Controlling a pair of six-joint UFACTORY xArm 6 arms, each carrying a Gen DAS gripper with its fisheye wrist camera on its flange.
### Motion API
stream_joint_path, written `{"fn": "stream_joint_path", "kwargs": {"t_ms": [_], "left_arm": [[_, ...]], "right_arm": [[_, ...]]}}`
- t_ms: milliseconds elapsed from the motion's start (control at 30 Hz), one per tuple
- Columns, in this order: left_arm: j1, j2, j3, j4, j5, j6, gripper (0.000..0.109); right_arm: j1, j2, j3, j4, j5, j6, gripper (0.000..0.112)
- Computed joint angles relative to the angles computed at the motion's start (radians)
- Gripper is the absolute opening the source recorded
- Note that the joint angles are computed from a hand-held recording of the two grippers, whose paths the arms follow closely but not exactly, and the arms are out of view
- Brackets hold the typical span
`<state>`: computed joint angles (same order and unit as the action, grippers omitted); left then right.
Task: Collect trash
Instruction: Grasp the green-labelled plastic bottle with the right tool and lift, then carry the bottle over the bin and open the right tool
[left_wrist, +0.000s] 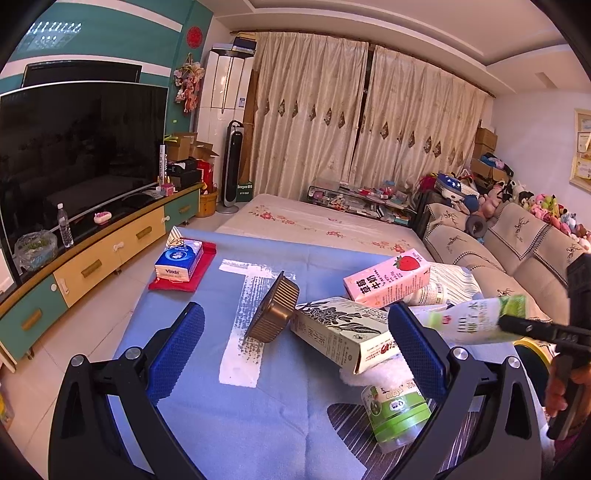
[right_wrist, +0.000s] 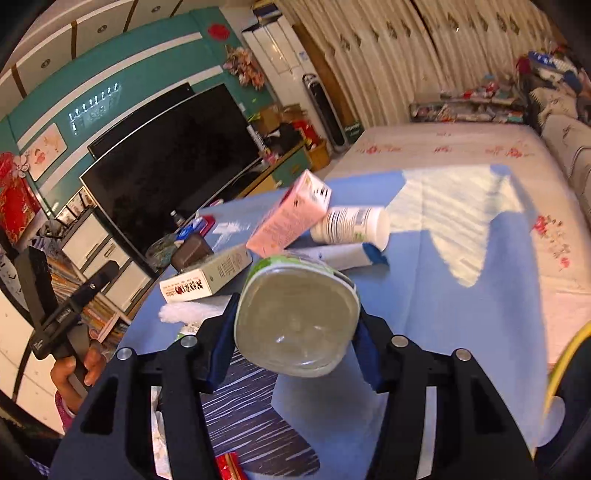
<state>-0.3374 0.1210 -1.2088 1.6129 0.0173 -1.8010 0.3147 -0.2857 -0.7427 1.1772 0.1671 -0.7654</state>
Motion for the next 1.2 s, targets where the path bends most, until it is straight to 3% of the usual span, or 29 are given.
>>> {"fn": "stream_joint_path", "kwargs": {"t_ms": [200, 367, 500, 667, 933, 1033, 1200], "left_arm": [[-0.002, -0.001, 0.004, -0.005, -0.004, 0.007, 0.098], [-0.012, -0.001, 0.004, 0.009, 0.003, 0.003, 0.098], [-0.015, 0.005, 0.001, -0.009, 0.007, 0.029, 0.098], [-0.018, 0.01, 0.003, -0.028, 0.008, 0.052, 0.098], [-0.024, 0.02, -0.001, -0.059, 0.011, 0.093, 0.098], [-0.026, 0.027, -0.004, -0.073, 0.011, 0.111, 0.098], [-0.034, 0.035, -0.006, -0.098, 0.014, 0.148, 0.098]], "right_arm": [[-0.005, -0.167, 0.158, -0.4, -0.073, 0.393, 0.05], [-0.035, -0.258, 0.241, -0.582, -0.062, 0.58, 0.05], [-0.042, -0.314, 0.281, -0.583, -0.064, 0.592, 0.049], [-0.088, -0.396, 0.335, -0.691, -0.089, 0.709, 0.049], [-0.415, -0.543, 0.451, -1.218, -0.07, 1.182, 0.049], [-0.555, -0.532, 0.469, -1.432, -0.038, 1.358, 0.049], [-0.717, -0.402, 0.48, -1.647, -0.03, 1.553, 0.05]]}}
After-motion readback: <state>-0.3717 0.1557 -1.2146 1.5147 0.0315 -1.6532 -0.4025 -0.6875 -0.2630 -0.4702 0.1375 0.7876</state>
